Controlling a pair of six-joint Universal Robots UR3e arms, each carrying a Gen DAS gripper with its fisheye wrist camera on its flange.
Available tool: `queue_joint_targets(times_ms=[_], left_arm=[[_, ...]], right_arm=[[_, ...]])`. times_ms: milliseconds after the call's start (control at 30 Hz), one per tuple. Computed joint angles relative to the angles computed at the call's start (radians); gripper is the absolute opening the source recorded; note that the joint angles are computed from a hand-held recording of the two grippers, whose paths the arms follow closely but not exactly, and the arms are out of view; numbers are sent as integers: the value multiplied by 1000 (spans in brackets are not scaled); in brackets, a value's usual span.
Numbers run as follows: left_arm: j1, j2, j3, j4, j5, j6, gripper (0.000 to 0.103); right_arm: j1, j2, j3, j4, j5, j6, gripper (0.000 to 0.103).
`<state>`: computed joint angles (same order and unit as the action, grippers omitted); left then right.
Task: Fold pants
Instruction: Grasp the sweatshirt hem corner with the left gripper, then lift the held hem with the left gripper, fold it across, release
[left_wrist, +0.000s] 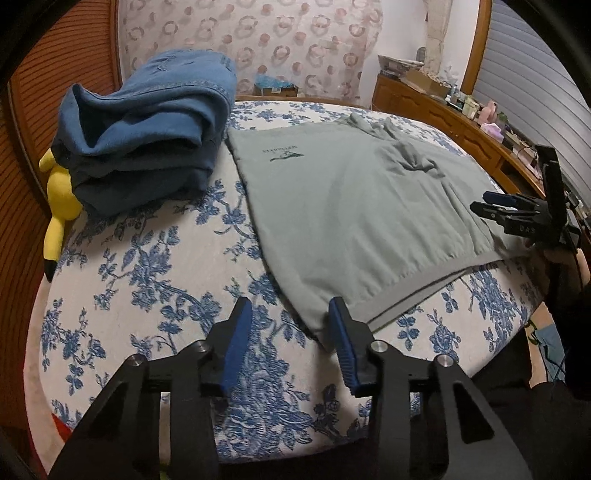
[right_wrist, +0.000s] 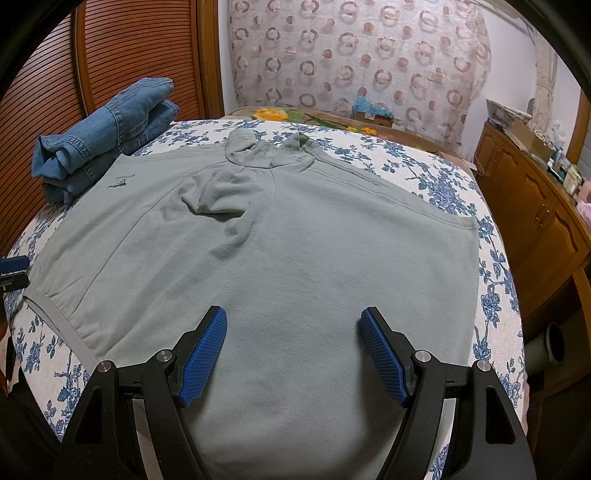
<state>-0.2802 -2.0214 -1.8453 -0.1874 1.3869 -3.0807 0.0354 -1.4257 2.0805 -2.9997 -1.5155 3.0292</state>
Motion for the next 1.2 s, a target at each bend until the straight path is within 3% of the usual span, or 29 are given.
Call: queue_joint_targets(times_ms=[200,300,367,533,833,1200], left_arm=[[-26,-17,8,18,0,-6,43],[-35,-31,9,46,3,-9,32],[-38,-40,12,59,3,-11,14],[-33,-39,9,70,-7,-20,4],[-29,-3,11,80,-18,-16,2],[-59,-40,133,17,-10,-2,2]], right_arm=[[-1,1,0,-2,1,1,77],[0,2,0,-2,1,0,77],[-2,1,1,-2,2,0,77],[-1,3,0,-3,2,1,77],[2,8,-4,-5,0,6,77],[1,8,-2,-7,1,6,77]])
